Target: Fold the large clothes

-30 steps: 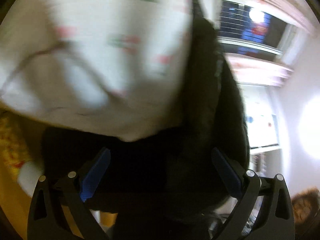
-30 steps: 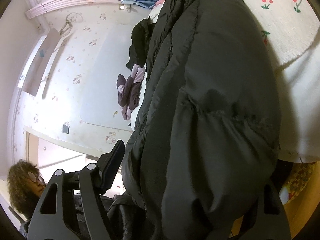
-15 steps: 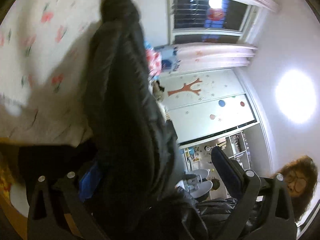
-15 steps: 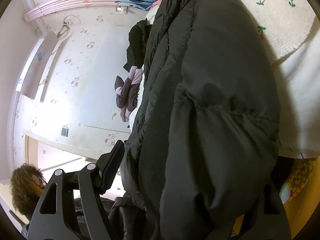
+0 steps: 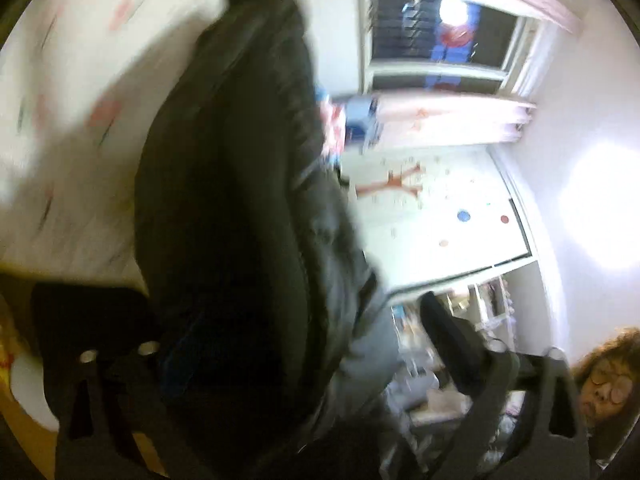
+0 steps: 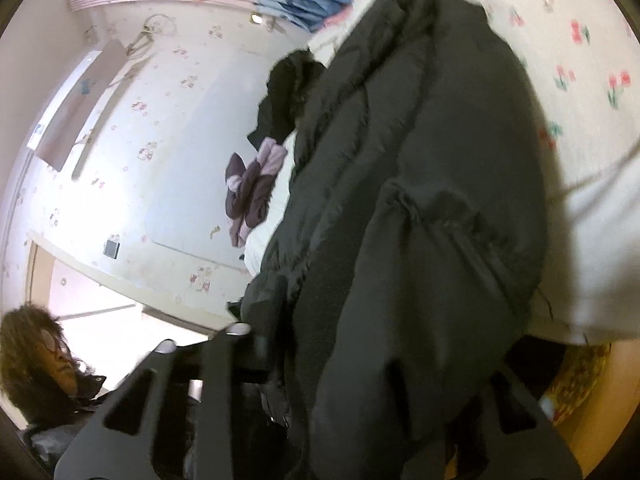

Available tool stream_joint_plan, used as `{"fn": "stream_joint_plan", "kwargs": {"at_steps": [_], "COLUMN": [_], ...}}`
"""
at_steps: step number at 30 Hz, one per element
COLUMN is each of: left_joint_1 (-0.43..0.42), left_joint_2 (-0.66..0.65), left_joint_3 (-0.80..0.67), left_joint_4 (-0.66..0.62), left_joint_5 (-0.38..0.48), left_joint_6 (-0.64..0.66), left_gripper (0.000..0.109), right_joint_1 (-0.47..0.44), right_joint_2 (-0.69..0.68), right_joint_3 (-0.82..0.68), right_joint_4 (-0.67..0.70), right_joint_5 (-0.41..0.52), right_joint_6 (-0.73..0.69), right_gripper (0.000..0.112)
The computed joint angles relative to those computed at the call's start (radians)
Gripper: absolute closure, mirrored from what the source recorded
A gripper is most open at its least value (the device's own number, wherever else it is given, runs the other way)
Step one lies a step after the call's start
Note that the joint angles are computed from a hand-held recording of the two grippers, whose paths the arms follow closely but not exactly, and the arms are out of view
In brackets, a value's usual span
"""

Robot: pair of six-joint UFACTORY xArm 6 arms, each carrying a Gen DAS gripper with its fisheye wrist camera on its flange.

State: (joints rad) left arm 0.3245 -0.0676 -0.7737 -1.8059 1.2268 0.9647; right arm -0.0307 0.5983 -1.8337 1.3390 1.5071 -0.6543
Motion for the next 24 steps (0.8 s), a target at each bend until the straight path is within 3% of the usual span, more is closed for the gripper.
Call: {"fn": "stream_joint_plan", "kwargs": {"at_steps": [1,4,7,11,13,14,17,19,20,22,24], "left_joint_1": [-0.025,-0.077,-0.122,-0.129,-0.104,-0.077,-0.014,0.009,-0.006,0.005,0.026], "left_joint_2": [-0.048,-0.132,-0.198,-0.308,-0.353,-0.372,-0.313,-0.244,-0.21,-0.172,-0.166], "left_joint_3": [-0.009,-0.041,-0.078,-0.054,-0.034,-0.012,-0.007,0.001,0.018,0.06,0.094], "left_joint_4": [0.027,0.154,0.302,0.321,0.321,0.334,0.443,0.503,0.495,0.446,0.401], "left_joint_5": [-0.101,-0.272,-0.373,-0.375,-0.314,-0.238,-0.091,-0.039,-0.057,-0.068,-0.075], "left_joint_6": [-0.039,-0.161,-0.292,-0.302,-0.273,-0.262,-0.265,-0.292,-0.282,-0.261,-0.238], "left_gripper": [0.06,0.084,0.095,0.097,0.097,0.097,0.089,0.062,0.056,0.032,0.018], "right_joint_1": [0.004,0.014,0.015,-0.01,-0.034,-0.045,-0.079,-0.101,-0.112,-0.129,-0.143], "right_joint_2": [-0.016,-0.05,-0.069,-0.093,-0.11,-0.121,-0.118,-0.104,-0.098,-0.102,-0.105], "right_joint_3": [0.009,0.018,0.008,0.0,-0.001,0.005,0.012,0.048,0.076,0.132,0.181], "right_joint_4": [0.007,0.041,0.092,0.165,0.159,0.141,0.029,-0.032,-0.059,-0.071,-0.049], "right_joint_5": [-0.016,-0.047,-0.066,-0.009,0.063,0.089,0.173,0.206,0.217,0.22,0.225], "right_joint_6": [-0.011,-0.023,-0.024,-0.034,-0.038,-0.044,-0.022,0.01,0.022,0.018,0.006], "right_gripper": [0.093,0.099,0.101,0.101,0.101,0.101,0.089,0.073,0.062,0.058,0.058]}}
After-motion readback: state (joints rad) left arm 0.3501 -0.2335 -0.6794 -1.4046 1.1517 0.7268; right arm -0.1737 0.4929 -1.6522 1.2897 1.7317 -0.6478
